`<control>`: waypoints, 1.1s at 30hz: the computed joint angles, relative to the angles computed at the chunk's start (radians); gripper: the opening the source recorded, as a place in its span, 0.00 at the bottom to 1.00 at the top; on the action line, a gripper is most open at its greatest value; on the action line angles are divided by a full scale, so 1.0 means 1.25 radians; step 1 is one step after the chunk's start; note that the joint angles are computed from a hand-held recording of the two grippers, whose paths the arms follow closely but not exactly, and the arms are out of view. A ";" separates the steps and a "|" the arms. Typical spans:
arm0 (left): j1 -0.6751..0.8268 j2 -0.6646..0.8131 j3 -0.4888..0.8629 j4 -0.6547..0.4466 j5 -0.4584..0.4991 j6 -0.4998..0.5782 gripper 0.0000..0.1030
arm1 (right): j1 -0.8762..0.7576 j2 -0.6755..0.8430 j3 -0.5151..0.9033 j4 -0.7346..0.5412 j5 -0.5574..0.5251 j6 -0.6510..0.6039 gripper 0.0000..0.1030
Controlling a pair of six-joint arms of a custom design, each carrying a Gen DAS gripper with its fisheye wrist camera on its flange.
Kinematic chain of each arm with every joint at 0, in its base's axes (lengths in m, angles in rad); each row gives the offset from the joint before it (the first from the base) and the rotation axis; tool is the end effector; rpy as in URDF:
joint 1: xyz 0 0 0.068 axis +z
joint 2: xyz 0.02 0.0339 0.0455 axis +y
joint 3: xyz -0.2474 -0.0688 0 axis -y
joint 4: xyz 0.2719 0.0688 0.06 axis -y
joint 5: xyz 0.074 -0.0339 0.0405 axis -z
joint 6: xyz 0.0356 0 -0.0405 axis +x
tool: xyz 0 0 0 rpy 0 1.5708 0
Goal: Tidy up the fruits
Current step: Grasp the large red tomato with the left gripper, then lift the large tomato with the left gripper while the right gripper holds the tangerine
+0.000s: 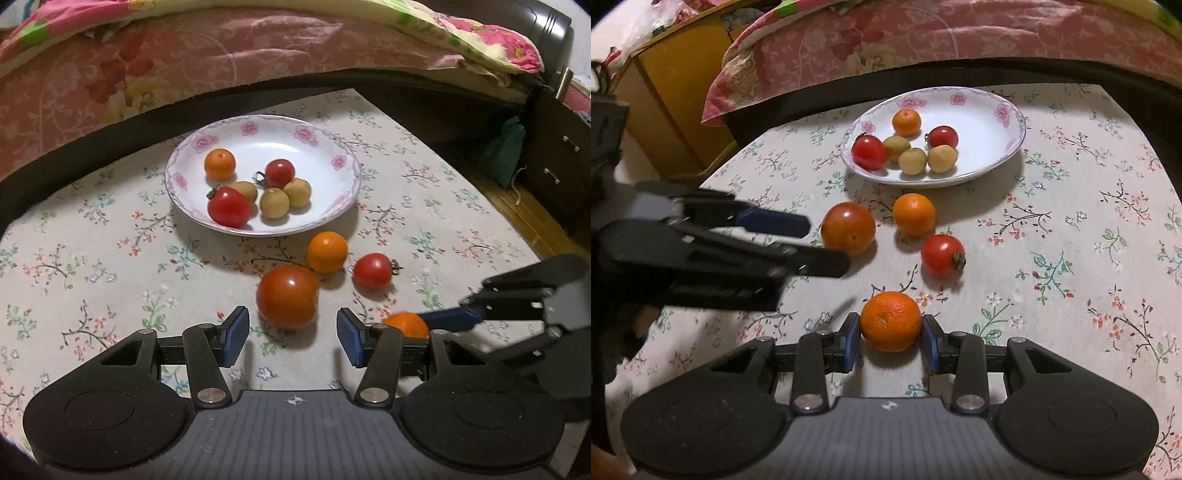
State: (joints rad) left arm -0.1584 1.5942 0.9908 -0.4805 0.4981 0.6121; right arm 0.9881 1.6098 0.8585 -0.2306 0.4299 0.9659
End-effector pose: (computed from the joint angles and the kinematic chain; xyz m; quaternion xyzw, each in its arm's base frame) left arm 0.3261 -0.0693 0.1629 0.4085 0.8493 -0.1805 0.2814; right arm 0.1931 0.2660 0.1305 0.0515 0.9356 0.1208 0.3278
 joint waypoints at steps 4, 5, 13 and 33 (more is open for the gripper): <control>-0.005 0.007 0.004 0.027 0.001 -0.030 0.59 | 0.002 0.004 0.006 -0.005 -0.005 0.005 0.31; -0.008 0.008 0.004 0.036 0.000 -0.033 0.60 | 0.002 0.004 0.006 -0.005 -0.006 0.005 0.31; -0.036 0.037 -0.006 0.086 -0.033 -0.040 0.52 | 0.000 0.014 0.016 -0.007 -0.007 0.009 0.31; 0.063 -0.115 -0.116 -0.026 -0.050 0.070 0.48 | 0.023 0.025 0.056 -0.085 0.029 -0.015 0.31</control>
